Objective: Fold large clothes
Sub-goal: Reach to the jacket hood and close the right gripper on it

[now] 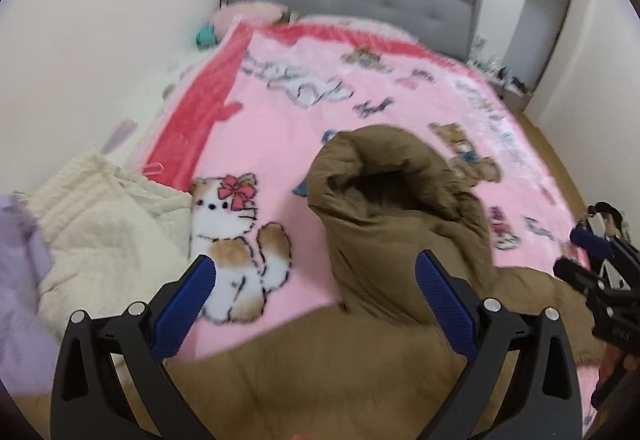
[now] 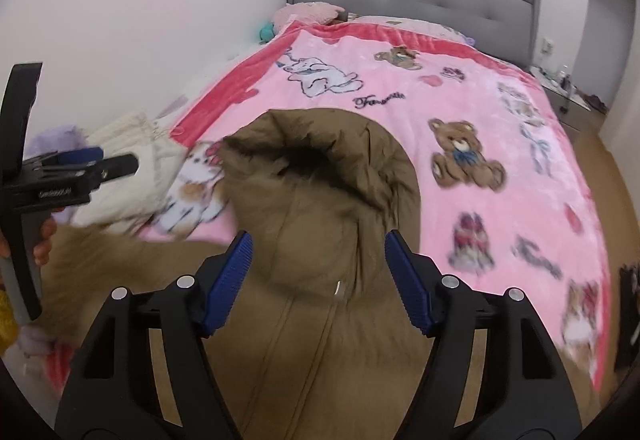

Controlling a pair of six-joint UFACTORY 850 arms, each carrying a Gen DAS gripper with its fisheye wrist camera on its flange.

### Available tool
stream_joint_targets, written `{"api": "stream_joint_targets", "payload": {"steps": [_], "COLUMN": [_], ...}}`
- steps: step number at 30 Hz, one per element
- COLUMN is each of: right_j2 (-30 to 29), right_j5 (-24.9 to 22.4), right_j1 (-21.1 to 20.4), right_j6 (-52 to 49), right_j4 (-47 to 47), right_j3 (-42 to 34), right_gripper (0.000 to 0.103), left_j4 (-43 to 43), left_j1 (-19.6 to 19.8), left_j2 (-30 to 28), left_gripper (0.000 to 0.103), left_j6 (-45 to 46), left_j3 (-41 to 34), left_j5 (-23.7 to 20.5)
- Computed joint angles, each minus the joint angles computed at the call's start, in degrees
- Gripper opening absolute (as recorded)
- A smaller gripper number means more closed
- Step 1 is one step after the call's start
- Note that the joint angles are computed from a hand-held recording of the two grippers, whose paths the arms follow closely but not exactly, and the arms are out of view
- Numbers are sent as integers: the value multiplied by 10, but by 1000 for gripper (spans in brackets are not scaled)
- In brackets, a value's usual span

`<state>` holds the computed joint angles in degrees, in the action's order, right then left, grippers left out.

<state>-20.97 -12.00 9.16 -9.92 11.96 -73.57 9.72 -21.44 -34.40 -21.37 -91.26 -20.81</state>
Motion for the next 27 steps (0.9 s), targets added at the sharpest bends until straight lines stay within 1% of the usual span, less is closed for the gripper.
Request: {"api": "stream_joint_targets", "payload": {"steps": [1,2,3,4,5,6,7,9,11,13,14,15,16,17,18,19,20,22,23,24,26,27], "right_j2": [-38,-89,-116,-151,-189,-211,-244,-280,-317,-334,-336,-343,-351,-354,-351,-343,-328,-290,-267,-253,-235,-232], "right_j5": [-17,-40,-54,-69,-92,-106,-128,-143,-159,-166,-158,-153,-158,-166,-162,-150,-130,-90,-76,-70,-81,-86], "right_j1": [-7,-16,-19,-21,-22,-23,-21,-14,-6,-4,-2,-2,-4,-8,-16,-21,-26,-37,-46,-53,-71,-75], "right_j6": [-54,-89,-99,-90,-81,-86,-80,-52,-25,-8,25,38,34,25,11,5,7,52,64,84,63,67], "right_j4": [42,59,53,23,-8,-15,-46,-115,-185,-214,-249,-263,-253,-232,-200,-184,-179,-216,-217,-229,-197,-200], "right_j3": [-38,-90,-119,-158,-201,-227,-268,-308,-347,-364,-362,-369,-379,-386,-383,-375,-358,-325,-314,-311,-324,-329], "right_gripper": [56,55,55,55,55,55,55,57,57,56,55,50,25,11,11,7,6,6,5,5,5,5], "left_j4": [-30,-85,-120,-160,-177,-193,-201,-229,-267,-284,-283,-279,-273,-264,-254,-238,-224,-200,-182,-161,-148,-159], "left_j1": [5,13,19,25,28,31,33,37,41,44,44,43,42,41,40,39,38,34,31,27,25,25], "left_j2": [-23,-59,-83,-120,-142,-170,-186,-230,-258,-283,-300,-311,-321,-336,-345,-356,-365,-356,-335,-310,-268,-255], "left_gripper": [98,98,97,96,96,96,96,95,94,89,89,86,77,69,53,41,37,29,29,29,29,29], "left_j6": [32,71,86,101,106,115,118,114,118,117,111,104,100,96,84,69,60,62,62,60,72,86], "left_j3": [-25,-68,-97,-144,-171,-206,-224,-277,-304,-333,-357,-372,-388,-412,-426,-443,-459,-445,-411,-370,-306,-287], "left_j5": [-11,-32,-49,-80,-101,-121,-130,-163,-175,-187,-196,-201,-210,-219,-219,-224,-232,-216,-187,-149,-83,-64]}}
